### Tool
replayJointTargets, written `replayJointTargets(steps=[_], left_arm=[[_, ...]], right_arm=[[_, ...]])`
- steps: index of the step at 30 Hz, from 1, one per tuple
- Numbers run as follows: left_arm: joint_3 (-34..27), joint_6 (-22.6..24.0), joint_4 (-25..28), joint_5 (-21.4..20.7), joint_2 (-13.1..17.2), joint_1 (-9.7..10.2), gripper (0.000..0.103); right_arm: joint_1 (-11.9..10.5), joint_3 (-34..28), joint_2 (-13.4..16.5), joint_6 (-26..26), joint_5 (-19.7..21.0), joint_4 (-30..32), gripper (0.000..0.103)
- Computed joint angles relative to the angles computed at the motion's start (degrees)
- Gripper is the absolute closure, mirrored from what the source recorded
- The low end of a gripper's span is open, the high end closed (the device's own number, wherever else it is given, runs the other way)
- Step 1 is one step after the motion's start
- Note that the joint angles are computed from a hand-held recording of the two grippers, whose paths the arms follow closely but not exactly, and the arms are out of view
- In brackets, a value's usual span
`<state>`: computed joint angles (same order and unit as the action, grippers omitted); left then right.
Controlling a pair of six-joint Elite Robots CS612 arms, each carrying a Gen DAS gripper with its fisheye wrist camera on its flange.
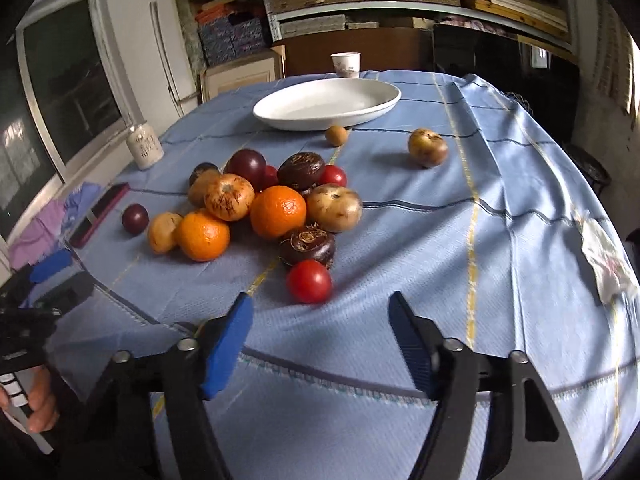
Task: Organize fruits
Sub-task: 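Reach the right tool to the red tomato and close on it, then grasp the dark red plum with the left tool while the right tool holds the tomato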
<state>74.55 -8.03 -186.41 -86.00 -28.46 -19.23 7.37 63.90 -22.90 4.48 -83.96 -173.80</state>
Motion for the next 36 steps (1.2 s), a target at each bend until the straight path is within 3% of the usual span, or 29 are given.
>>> replayJointTargets(steps=[7,11,18,22,29,36], left_arm=[[-1.5,0.1,0.2,-0.7,1.0,0.36,0.004],[-3.1,-2.5,2.7,-2.9,1.7,1.14,0.004],[-5.4,-2.0,6.1,-2.7,2.6,1.57,0.004],[-5.9,-1.0,7.4,-3.0,2.6,1.96,0.004],[-8.7,1.5,11.8,-5.9,2.7,3.81,0.004],[-15.9,5.7,17.9,-5.2,5.9,4.50,0.004]], right_arm=[[0.3,-3.8,1.7,-2.0,0.4,4.5,0.053],[0.4,-4.4,1.8,-2.0,0.3,6.2,0.055],[0.5,-4.5,1.4,-2.8,-0.2,5.7,0.056],[1.2,-7.4,3.0,-4.1,-4.2,8.3,0.067],[0.5,-6.1,3.2,-4.3,-0.2,4.9,0.077],[-0.3,-5.0,3.0,-1.5,3.4,2.1,0.078]])
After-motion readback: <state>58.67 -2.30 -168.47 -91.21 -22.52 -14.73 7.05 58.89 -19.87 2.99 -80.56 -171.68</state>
